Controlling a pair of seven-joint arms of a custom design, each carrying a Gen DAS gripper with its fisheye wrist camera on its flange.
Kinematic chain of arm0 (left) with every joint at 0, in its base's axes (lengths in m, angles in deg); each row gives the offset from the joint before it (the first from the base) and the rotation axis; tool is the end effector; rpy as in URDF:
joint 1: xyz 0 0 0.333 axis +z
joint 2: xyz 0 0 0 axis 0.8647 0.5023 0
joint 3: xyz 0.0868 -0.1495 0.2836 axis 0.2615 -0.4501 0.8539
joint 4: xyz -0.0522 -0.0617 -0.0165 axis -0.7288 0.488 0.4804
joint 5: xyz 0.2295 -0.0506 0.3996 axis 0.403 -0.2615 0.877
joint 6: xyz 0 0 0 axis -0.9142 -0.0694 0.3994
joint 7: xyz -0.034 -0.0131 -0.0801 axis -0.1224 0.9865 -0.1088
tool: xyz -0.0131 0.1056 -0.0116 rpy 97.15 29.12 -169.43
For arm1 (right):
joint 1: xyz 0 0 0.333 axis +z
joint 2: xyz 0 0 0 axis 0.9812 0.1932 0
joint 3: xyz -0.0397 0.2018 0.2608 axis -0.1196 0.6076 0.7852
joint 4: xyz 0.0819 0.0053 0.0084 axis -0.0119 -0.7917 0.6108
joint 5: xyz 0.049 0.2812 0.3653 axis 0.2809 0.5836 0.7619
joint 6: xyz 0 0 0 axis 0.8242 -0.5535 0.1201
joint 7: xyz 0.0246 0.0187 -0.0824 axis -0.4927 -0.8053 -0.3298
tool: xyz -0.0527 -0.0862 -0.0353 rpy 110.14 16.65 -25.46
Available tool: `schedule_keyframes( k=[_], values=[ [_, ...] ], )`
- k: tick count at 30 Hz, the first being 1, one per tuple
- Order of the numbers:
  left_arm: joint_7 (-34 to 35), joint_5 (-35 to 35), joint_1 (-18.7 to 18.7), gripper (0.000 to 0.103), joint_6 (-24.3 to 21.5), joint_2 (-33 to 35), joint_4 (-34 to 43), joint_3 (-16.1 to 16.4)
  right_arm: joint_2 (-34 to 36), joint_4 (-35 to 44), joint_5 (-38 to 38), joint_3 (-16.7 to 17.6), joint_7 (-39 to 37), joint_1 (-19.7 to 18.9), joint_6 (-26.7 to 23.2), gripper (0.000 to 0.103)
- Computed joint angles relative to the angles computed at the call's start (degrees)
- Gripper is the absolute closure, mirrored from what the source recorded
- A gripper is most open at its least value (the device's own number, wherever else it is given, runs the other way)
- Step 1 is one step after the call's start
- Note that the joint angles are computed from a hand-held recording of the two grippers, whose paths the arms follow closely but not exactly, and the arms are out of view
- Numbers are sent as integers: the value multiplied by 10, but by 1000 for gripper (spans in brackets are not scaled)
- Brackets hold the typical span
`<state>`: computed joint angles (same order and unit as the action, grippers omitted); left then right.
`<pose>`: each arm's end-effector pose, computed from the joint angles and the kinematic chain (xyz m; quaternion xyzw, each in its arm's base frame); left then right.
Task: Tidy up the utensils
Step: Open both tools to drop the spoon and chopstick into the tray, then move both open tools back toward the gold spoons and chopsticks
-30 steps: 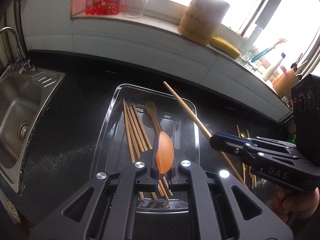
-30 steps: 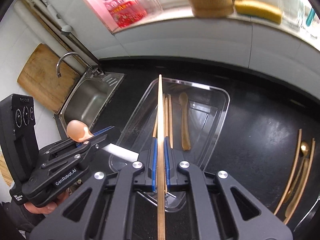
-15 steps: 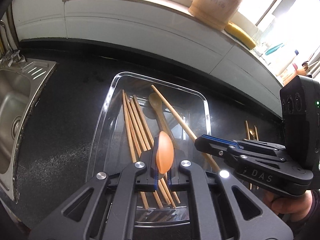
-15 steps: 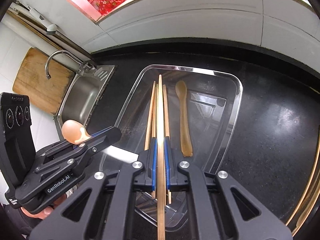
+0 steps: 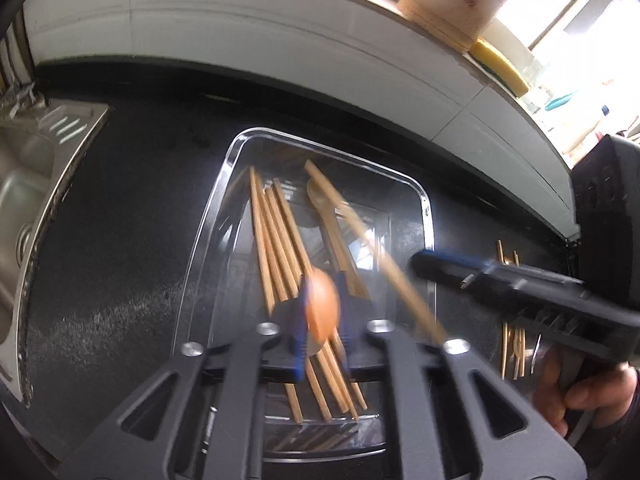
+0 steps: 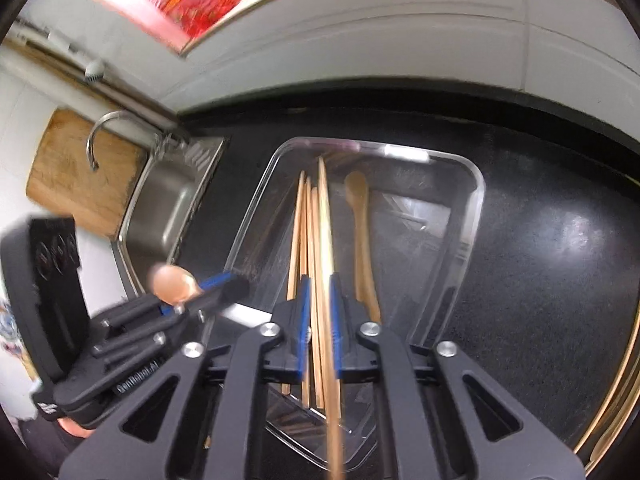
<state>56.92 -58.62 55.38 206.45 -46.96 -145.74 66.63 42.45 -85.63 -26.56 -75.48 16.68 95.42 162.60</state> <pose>0.5563 -0.0512 0.4824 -0.7197 0.6445 -0.2569 0.0244 0.6264 0.2593 0.4865 -0.7400 0.6065 0.0949 0.2749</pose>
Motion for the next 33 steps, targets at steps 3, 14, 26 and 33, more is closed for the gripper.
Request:
schedule_keyframes(
  k=[3, 14, 26, 33],
  values=[
    [-14, 8, 4, 12, 44, -28, -25, -3, -23, -17, 10, -6, -2, -5, 45, 22],
    [-43, 30, -13, 11, 62, -87, -54, 12, -97, -61, 24, -18, -12, -13, 63, 22],
    [-111, 108, -60, 11, 64, -165, -99, -16, -252, -198, 2, -37, -6, -15, 86, 22],
    [-149, 119, -124, 11, 87, -139, -90, -47, -393, -313, -85, -55, 30, -77, 67, 22]
  ],
)
